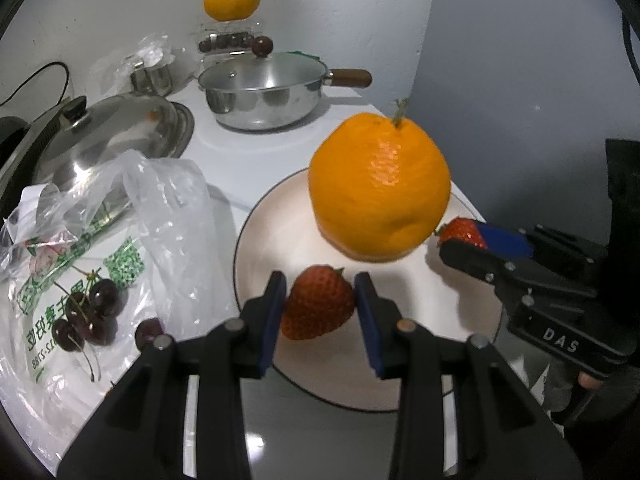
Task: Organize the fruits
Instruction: 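Carry both strawberries to the plate and open the right gripper beside the orange, then move both grippers away from the plate back over the plastic bag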
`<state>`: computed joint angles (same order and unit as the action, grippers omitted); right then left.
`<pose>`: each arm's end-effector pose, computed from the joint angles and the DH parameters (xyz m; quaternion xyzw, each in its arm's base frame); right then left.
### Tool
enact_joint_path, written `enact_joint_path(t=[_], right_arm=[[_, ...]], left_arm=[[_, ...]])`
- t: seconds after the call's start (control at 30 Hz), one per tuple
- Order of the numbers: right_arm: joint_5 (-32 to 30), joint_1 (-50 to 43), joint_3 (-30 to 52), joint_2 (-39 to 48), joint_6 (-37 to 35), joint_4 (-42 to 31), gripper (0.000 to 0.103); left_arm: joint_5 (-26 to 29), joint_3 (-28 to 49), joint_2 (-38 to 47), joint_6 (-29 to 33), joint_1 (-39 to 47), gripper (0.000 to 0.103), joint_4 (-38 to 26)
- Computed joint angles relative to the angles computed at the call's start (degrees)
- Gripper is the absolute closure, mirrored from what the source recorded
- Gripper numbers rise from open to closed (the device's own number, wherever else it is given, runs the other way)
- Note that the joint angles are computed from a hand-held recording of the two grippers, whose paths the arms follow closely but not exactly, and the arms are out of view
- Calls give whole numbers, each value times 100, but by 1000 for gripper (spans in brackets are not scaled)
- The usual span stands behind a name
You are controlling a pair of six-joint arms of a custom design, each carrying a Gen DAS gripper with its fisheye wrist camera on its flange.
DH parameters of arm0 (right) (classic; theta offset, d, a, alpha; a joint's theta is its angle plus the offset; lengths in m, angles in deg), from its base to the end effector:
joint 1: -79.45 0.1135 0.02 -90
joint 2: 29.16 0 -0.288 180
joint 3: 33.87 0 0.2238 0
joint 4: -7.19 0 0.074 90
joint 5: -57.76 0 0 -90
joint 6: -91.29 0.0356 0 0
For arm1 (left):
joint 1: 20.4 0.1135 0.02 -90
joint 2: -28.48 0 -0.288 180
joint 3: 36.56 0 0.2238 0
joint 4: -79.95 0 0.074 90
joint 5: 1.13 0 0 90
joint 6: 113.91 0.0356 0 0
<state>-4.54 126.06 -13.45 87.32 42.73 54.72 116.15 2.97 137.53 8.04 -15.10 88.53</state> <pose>0.1458 0.1301 0.0697 0.0437 0.9109 0.0779 0.4028 0.2441 0.0063 0.0837 0.2744 0.9018 -0.1385 0.3039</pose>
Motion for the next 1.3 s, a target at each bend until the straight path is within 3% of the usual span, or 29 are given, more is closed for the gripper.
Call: enact_joint_path(t=[0.37,0.47,0.5,0.57,0.73,1.3], right_arm=[[-62,-76,247,-33,-63,-379,68],[-7,-46,295,-113,-30,-568,68],[28,-21,309,-143,-5,-628,65],[117,46,328,-229,56,-751,59],[273,216,375,-453,174,-1044,57],[1044,1174,1243,-1326,766,-3155,57]], left_arm=[[54,147,40,-27,62,65,-120],[115,139,13,13,99,58,-134],[165,131,-18,34,136,48,-150],[302,103,-109,77,249,45,-199],[441,39,-318,183,453,44,-326],[1112,46,-1038,1021,1676,44,-1270]])
